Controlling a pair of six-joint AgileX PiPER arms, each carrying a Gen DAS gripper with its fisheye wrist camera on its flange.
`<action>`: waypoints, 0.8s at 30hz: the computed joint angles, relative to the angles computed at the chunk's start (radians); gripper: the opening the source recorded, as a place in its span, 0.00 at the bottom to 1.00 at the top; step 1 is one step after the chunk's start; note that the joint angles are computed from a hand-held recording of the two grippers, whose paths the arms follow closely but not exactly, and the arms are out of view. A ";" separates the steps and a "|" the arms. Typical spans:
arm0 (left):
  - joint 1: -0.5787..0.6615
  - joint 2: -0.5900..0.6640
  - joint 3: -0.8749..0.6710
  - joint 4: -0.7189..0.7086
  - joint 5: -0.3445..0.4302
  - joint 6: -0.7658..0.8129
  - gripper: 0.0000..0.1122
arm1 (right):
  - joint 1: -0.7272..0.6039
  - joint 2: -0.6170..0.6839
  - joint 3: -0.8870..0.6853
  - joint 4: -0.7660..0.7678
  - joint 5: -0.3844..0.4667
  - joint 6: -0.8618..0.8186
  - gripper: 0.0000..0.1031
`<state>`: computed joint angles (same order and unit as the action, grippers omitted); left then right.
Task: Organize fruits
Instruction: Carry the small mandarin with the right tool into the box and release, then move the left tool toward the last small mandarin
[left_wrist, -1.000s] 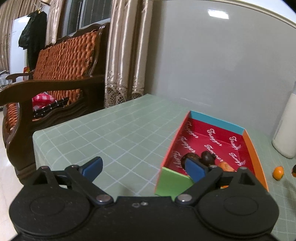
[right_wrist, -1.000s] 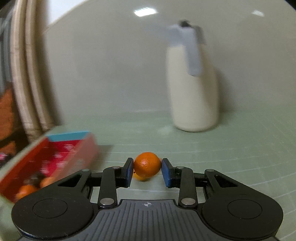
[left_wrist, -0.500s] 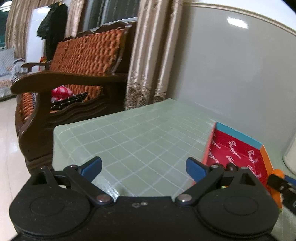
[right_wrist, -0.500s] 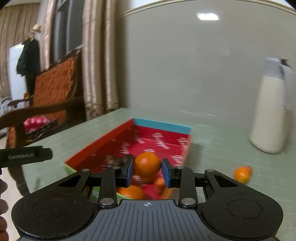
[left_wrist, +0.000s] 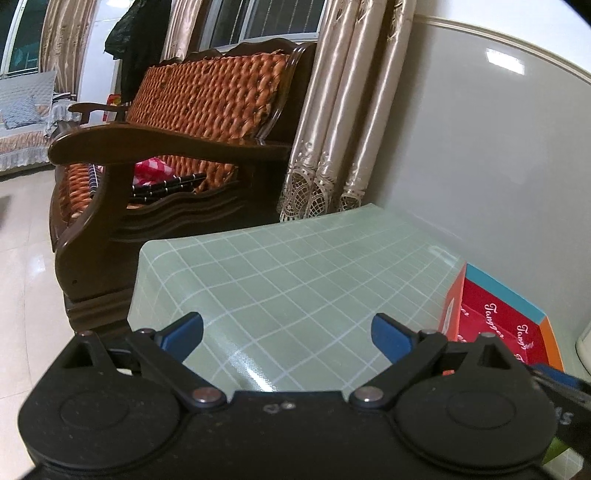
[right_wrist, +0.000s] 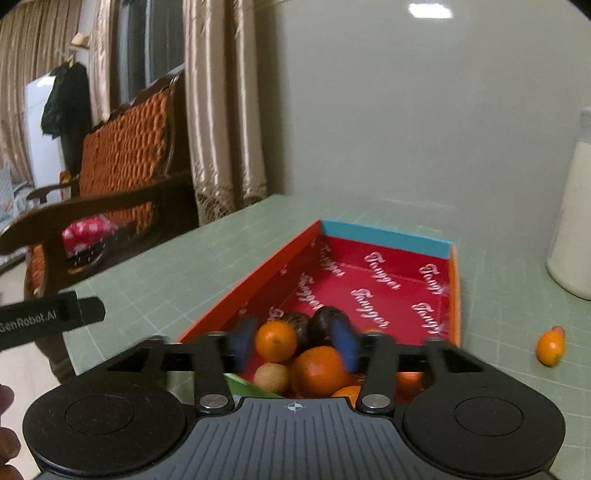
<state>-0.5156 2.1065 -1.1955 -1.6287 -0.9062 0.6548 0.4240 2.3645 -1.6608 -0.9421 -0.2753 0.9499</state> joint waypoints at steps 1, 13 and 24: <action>-0.002 0.001 -0.002 0.001 0.000 0.003 0.81 | -0.007 -0.020 0.037 0.093 -0.021 -0.090 0.62; -0.050 0.066 -0.109 -0.033 -0.020 0.131 0.82 | -0.159 -0.185 0.415 0.705 -0.293 -0.707 0.81; -0.144 0.202 -0.321 0.007 -0.080 0.305 0.82 | -0.228 -0.090 0.425 1.348 -0.471 -1.171 1.00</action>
